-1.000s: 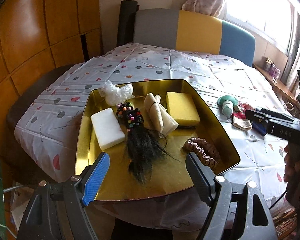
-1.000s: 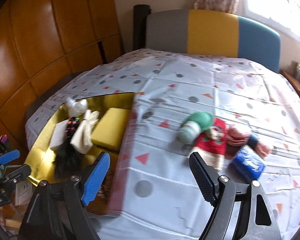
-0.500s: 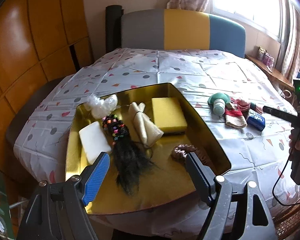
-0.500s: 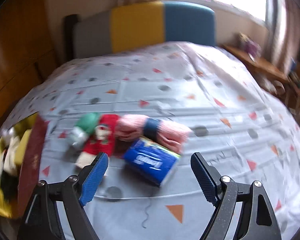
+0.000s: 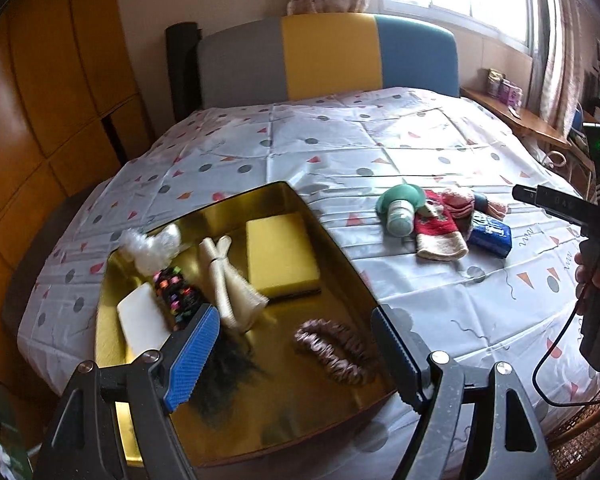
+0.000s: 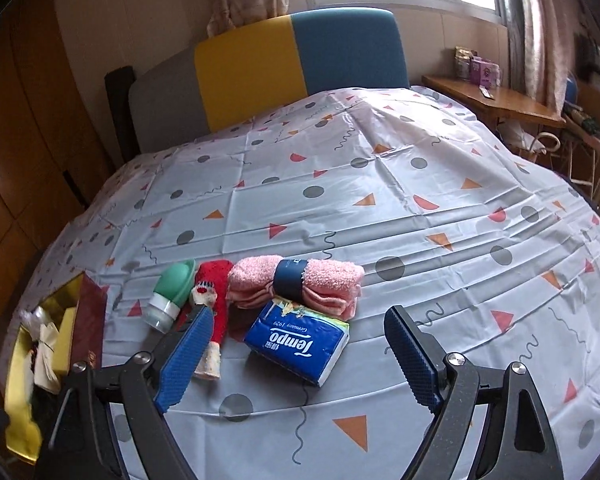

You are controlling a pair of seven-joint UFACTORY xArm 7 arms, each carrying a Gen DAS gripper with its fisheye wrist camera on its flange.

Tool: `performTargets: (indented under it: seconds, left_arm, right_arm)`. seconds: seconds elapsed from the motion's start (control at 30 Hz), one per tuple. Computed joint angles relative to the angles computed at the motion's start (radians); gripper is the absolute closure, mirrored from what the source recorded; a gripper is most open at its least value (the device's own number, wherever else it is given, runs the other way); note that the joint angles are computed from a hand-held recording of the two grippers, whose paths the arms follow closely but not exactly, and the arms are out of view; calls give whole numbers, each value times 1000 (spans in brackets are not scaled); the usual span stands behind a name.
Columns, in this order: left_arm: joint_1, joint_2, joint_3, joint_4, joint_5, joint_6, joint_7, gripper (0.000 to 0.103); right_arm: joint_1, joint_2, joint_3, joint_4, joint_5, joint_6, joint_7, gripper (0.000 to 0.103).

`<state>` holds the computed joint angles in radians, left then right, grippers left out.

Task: Organize soft objects
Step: 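Move both open grippers back toward the remaining items on the sheet, then grasp the green-capped bottle with the left gripper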

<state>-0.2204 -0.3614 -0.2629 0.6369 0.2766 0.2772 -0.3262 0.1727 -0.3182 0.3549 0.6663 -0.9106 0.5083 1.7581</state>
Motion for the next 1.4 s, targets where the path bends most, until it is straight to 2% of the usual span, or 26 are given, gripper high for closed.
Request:
performTargets:
  seconds: [0.27,0.67,0.77,0.93,1.0,1.13,1.23,1.3,1.37,1.4]
  left_arm:
    - [-11,91,-34,81,60,15,-28,23]
    - [-74,217,-20,202,154,37,-82,23]
    - [-107,263,2,241,117,40,-53,23]
    - [-154,355,37,321,-8,65,34,24]
    - [-163,398,46,366,-133,96,105,30]
    - [-174,471,56,448,-199,123,149,35]
    - [-193,537,69,527,-178,147,156,37]
    - [-187,589,56,592,-231,184,210,40]
    - [-226,659,86,670,-167,212,177,40]
    - [-238,684,93,698,-150,225,173,44]
  right_arm:
    - [-18,-35,-5,-27,28,-36,19,14]
    - [-79,-74,23,-65,76,-109,28,13]
    - [-94,-83,32,-73,88,-125,26,12]
    - [-118,-92,49,-79,105,-147,20,12]
    - [-124,-91,55,-79,113,-150,14,12]
    - [-138,-95,64,-83,124,-167,9,12]
    - [-149,-95,70,-86,131,-187,4,12]
    - [-155,-95,75,-87,137,-196,-2,12]
    - [-162,-97,81,-88,141,-204,-6,11]
    - [-166,-98,84,-89,143,-207,-8,11]
